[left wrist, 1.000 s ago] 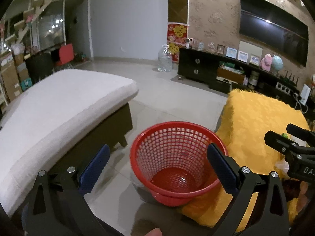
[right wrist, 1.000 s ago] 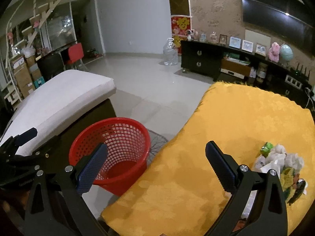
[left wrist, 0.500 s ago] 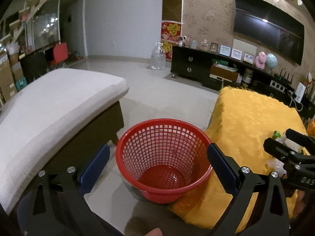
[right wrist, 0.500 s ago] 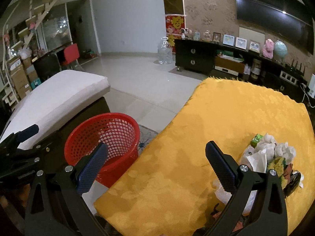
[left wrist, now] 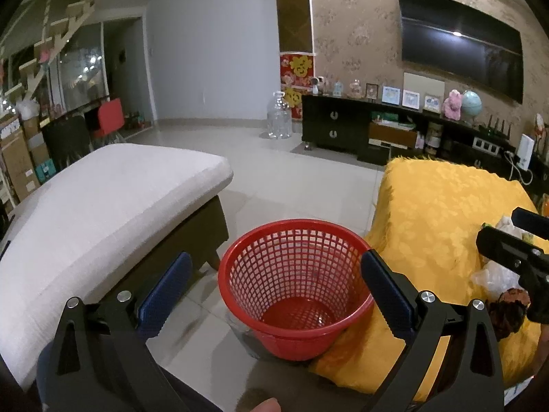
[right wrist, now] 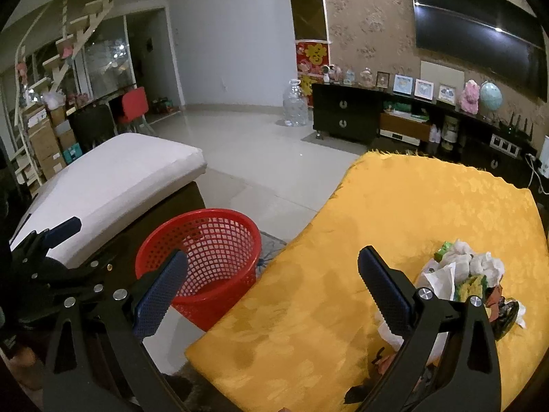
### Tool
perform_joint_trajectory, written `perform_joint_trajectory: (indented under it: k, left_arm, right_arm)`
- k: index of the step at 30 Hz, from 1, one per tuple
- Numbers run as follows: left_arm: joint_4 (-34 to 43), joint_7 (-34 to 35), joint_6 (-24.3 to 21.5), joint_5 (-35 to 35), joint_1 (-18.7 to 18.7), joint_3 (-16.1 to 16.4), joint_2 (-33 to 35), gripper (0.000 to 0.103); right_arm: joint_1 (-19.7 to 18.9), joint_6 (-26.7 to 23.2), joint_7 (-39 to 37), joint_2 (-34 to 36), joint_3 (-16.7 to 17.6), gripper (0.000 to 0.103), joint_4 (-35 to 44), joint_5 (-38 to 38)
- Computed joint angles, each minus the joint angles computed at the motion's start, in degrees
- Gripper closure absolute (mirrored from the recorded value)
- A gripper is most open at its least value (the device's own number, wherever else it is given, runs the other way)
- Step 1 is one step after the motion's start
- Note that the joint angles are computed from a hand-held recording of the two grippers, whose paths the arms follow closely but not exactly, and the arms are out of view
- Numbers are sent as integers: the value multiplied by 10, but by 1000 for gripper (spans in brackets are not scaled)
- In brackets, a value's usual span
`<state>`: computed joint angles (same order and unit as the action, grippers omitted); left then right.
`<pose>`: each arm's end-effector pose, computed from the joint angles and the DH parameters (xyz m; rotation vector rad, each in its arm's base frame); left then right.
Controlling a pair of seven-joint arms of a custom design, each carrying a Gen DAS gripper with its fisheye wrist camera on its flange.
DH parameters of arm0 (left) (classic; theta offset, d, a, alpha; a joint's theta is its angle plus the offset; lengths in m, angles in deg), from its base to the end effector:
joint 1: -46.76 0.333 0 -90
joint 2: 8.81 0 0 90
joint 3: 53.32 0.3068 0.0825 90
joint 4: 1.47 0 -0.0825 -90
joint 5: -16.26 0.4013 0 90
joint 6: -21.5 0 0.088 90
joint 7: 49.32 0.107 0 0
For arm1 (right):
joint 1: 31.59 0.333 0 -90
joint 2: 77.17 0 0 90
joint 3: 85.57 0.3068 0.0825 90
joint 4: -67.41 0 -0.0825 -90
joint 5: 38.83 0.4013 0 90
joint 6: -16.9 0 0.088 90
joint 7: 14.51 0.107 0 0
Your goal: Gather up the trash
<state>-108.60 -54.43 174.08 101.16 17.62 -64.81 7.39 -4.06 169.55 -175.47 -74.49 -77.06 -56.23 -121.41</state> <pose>0.4874 -0.4455 0.3858 -1.4257 1.8124 -0.9277 0.4526 0.3643 0.3877 -1.5635 1.6859 -0.7717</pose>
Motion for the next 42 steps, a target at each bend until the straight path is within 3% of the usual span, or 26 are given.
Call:
perform_joint_trajectory:
  k: [16,20,25,34,42]
  left_arm:
    - [-9,-4,-6,11,2,-4,-6,8]
    - [-3,13,12,3,4,-4,0,8]
    - [4,39,36,-2,1,-4,7,8]
    - [36,176,115,-76,-19,-14,45,8]
    - [101,432,162,-253,-37,-72,131,8]
  right_arm:
    - [7,-17,-9,-9,5,6,-2,7]
    - [1,-31,0,-40,7,6,-29,10]
    - [-22,-92,8,-132,19,6,-110,55]
    - [-60,-166,45,-262,48,6,-238,143]
    - [-79,-168,72,-294,55,6,-272,163]
